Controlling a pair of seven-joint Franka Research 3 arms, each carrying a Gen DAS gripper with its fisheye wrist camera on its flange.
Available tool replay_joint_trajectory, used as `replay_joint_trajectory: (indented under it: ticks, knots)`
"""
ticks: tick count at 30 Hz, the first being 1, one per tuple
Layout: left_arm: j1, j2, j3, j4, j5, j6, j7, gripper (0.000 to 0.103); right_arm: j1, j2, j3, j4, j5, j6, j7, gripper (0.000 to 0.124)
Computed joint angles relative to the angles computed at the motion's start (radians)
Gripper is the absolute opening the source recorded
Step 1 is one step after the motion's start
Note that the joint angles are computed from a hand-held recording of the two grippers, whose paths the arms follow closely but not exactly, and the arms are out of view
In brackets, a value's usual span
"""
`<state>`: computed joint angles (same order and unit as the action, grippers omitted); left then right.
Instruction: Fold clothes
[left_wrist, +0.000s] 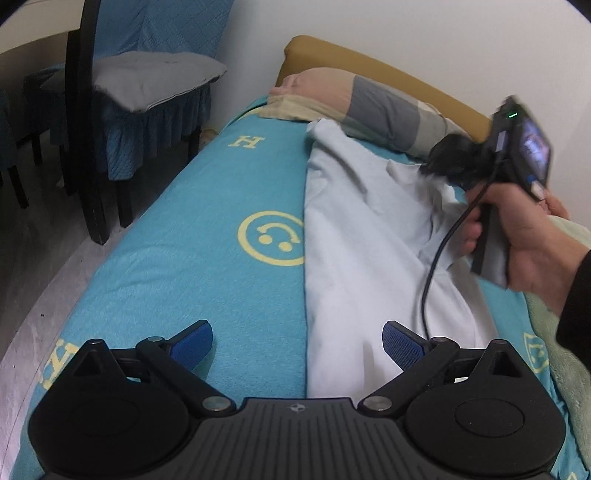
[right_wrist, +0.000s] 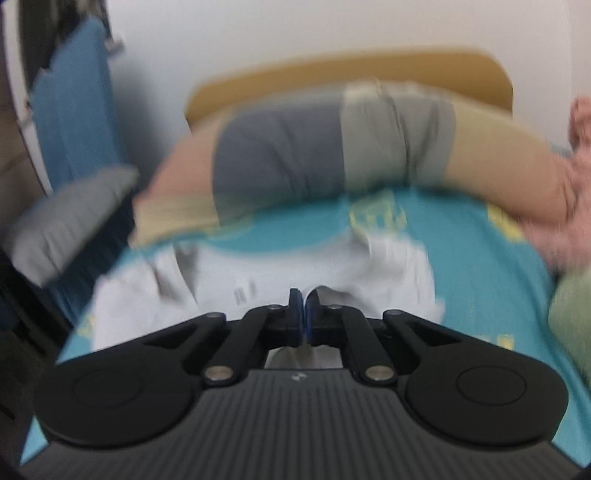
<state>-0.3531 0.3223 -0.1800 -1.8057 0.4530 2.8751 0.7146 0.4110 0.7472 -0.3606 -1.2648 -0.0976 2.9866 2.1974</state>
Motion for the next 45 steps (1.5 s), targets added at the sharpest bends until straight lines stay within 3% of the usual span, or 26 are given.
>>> replay_joint_trajectory:
  ticks: [3,6,8,10,11,12,14,16,18,25,27,29,31,36,39,45]
  knots:
    - [-0.011,-0.007,0.016,-0.006,0.023,-0.001,-0.026,0.1,0.028,0.016,-0.071,0.017,0.002,0.055,0.044,0.004]
    - [-0.016,-0.012,0.024,-0.009,0.046,-0.002,-0.049,0.1,0.051,0.044,-0.141,0.056,0.0,0.027,0.093,0.005]
    - [-0.012,-0.008,0.021,-0.006,0.049,-0.004,-0.05,0.1,0.042,0.043,-0.135,0.054,0.0,0.014,0.116,0.007]
    - [-0.01,-0.004,0.016,0.002,0.05,-0.015,-0.042,0.1,-0.002,0.013,-0.059,0.032,0.02,-0.021,0.097,0.012]
    - [-0.01,-0.004,0.015,0.003,0.052,-0.018,-0.038,0.1,-0.019,-0.004,-0.027,0.018,0.027,-0.043,0.087,0.025]
    - [-0.011,-0.004,0.014,0.003,0.054,-0.021,-0.035,0.1,-0.022,-0.025,-0.014,-0.016,0.022,-0.042,0.086,0.049]
    - [-0.012,-0.004,0.013,0.004,0.06,-0.021,-0.033,0.1,0.025,-0.081,-0.055,-0.136,-0.012,0.043,0.12,0.072]
    - [-0.013,-0.004,0.011,0.004,0.062,-0.022,-0.029,0.1,0.078,-0.136,-0.098,-0.257,-0.018,0.135,0.129,0.07]
    - [-0.006,-0.004,0.001,0.002,0.048,-0.019,-0.013,0.1,0.089,-0.201,-0.083,-0.373,0.01,0.193,0.108,0.07]
    - [0.032,-0.012,-0.049,-0.018,-0.051,-0.011,0.087,0.1,0.182,-0.496,-0.083,-0.798,0.089,0.253,0.037,0.07]
    - [0.051,-0.021,-0.074,-0.031,-0.108,-0.021,0.135,0.1,0.225,-0.61,-0.095,-0.914,0.098,0.232,0.015,0.07]
    - [0.086,-0.035,-0.121,-0.048,-0.205,-0.042,0.217,0.098,0.272,-0.733,-0.136,-1.007,-0.065,0.17,0.14,0.07]
    - [0.116,-0.053,-0.163,-0.069,-0.312,-0.069,0.305,0.097,0.243,-0.856,-0.089,-1.088,-0.163,0.096,0.228,0.07]
    - [0.082,-0.117,-0.147,-0.121,-0.379,-0.142,0.354,0.096,0.141,-1.119,0.074,-1.314,-0.131,-0.026,0.344,0.071]
    - [0.077,-0.16,-0.147,-0.158,-0.451,-0.174,0.377,0.096,0.209,-1.222,0.036,-1.414,0.007,-0.038,0.307,0.071]
    - [0.039,-0.242,-0.118,-0.21,-0.447,-0.287,0.326,0.094,0.151,-1.315,0.14,-1.497,0.088,-0.117,0.323,0.069]
